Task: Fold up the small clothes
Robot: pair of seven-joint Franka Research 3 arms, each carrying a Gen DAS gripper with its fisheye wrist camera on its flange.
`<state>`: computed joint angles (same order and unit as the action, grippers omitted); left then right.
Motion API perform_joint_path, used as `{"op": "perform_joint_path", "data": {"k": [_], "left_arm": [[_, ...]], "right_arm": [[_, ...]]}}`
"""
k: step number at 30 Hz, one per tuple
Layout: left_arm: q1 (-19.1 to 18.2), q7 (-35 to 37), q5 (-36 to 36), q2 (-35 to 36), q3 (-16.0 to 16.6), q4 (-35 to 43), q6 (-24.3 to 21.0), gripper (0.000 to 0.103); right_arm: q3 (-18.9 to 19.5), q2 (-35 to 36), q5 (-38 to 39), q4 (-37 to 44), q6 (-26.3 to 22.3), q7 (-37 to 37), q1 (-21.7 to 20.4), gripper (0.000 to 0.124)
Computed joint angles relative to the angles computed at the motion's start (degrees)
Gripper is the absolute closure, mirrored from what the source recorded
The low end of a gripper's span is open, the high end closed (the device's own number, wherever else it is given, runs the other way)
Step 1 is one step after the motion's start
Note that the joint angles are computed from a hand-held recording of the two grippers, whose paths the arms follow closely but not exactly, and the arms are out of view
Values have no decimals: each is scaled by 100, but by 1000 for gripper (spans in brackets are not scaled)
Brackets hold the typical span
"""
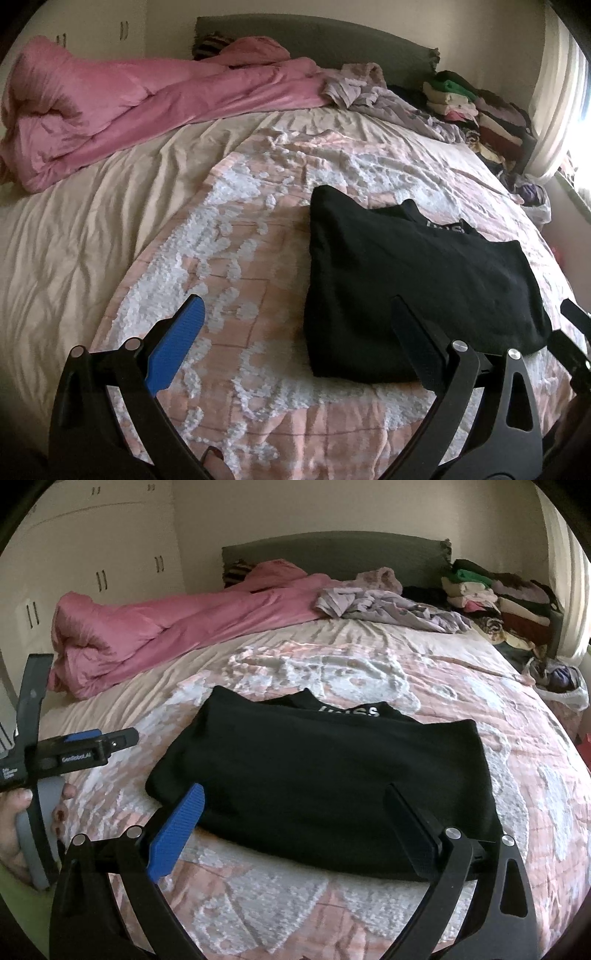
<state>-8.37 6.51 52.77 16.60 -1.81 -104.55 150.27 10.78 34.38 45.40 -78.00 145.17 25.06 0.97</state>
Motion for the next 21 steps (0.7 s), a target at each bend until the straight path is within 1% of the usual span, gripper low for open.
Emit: {"op": "perform_joint_path", "data": {"k": [3, 13, 15, 21], "left_arm": [[24, -120, 57, -56, 38, -75, 52, 10], [92, -387, 283, -193, 37, -204, -52, 10], [146, -420, 253, -210, 30, -247, 10, 10], [231, -432, 173, -207, 25, -303, 8, 10]], "right_arm": [[58, -49, 26, -77, 19, -130, 22, 27], [84, -134, 6, -253, 47, -328, 231, 27], [88, -132, -34, -282, 50, -358, 290, 27], [103, -83, -165, -343, 163, -459, 455, 27]]}}
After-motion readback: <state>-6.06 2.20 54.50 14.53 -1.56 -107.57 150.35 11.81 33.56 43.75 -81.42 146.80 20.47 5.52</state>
